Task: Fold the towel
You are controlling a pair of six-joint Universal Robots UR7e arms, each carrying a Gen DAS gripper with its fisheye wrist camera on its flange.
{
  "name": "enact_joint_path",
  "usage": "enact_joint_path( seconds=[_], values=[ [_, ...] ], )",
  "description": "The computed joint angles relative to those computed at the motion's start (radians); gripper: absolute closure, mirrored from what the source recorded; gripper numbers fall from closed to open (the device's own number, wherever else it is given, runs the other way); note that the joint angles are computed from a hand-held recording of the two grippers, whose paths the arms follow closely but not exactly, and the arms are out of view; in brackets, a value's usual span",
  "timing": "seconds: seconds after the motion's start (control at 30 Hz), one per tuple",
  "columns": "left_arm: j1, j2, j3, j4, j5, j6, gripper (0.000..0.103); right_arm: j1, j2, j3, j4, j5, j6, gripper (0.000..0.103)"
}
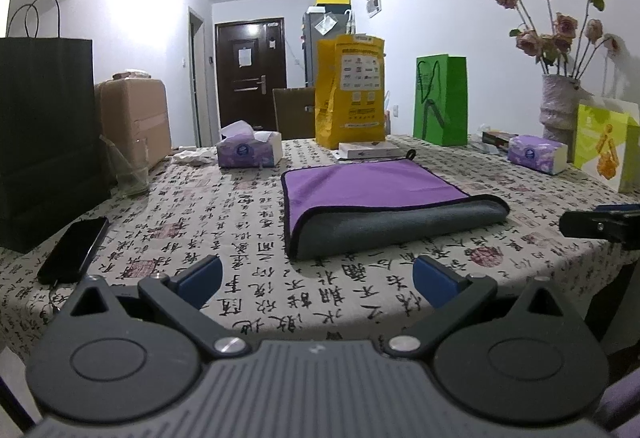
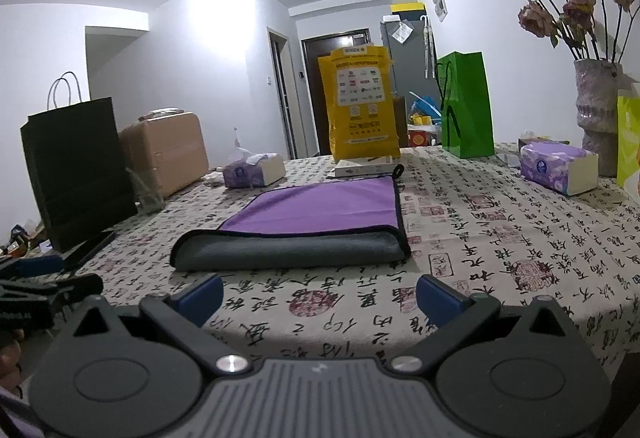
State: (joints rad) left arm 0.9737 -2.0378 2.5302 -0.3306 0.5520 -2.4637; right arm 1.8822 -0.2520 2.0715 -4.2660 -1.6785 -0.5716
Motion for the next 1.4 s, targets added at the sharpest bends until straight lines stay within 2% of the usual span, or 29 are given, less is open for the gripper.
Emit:
enact_joint_path(
  seconds=[0.3, 0.57, 0.7, 0.83, 0.97, 1.03, 1.07, 1.13, 1.23, 1.4],
  values=[
    [0.156, 0.159, -0.105, -0.029, 0.129, -0.001, 0.000, -0.004, 0.011, -0.083, 0.079, -0.050, -0.028, 0.010],
    [0.285, 0.310, -0.242, -0.023, 0.242, 0.044, 0.002, -0.024, 0.018, -0.176, 0.172, -0.070, -0.021, 0.015],
    [0.349, 0.385, -0.337, 0.039, 0.307, 0.011, 0.013, -0.036, 0.022, -0.238, 0.226, -0.068, -0.038, 0.017],
    [0.409, 0.466, -0.455, 0.161, 0.357, -0.079, 0.030, -0.055, 0.009, -0.305, 0.351, -0.044, -0.031, 0.031],
    [0.439, 0.512, -0.524, 0.235, 0.392, -0.111, 0.036, -0.065, 0.012, -0.376, 0.441, -0.033, -0.043, 0.034],
    [0.447, 0.525, -0.544, 0.266, 0.404, -0.122, 0.053, -0.066, 0.015, -0.409, 0.488, -0.033, -0.049, 0.039],
    [0.451, 0.533, -0.557, 0.288, 0.411, -0.131, 0.058, -0.067, 0.014, -0.424, 0.519, -0.036, -0.054, 0.042],
    [0.456, 0.546, -0.575, 0.316, 0.413, -0.145, 0.074, -0.067, 0.012, -0.444, 0.569, -0.041, -0.064, 0.063],
    [0.465, 0.553, -0.594, 0.352, 0.427, -0.164, 0.075, -0.068, 0.002, -0.455, 0.640, -0.045, -0.076, 0.078],
    [0.473, 0.569, -0.633, 0.427, 0.442, -0.180, 0.075, -0.070, -0.019, -0.454, 0.728, -0.050, -0.088, 0.079]
  ],
)
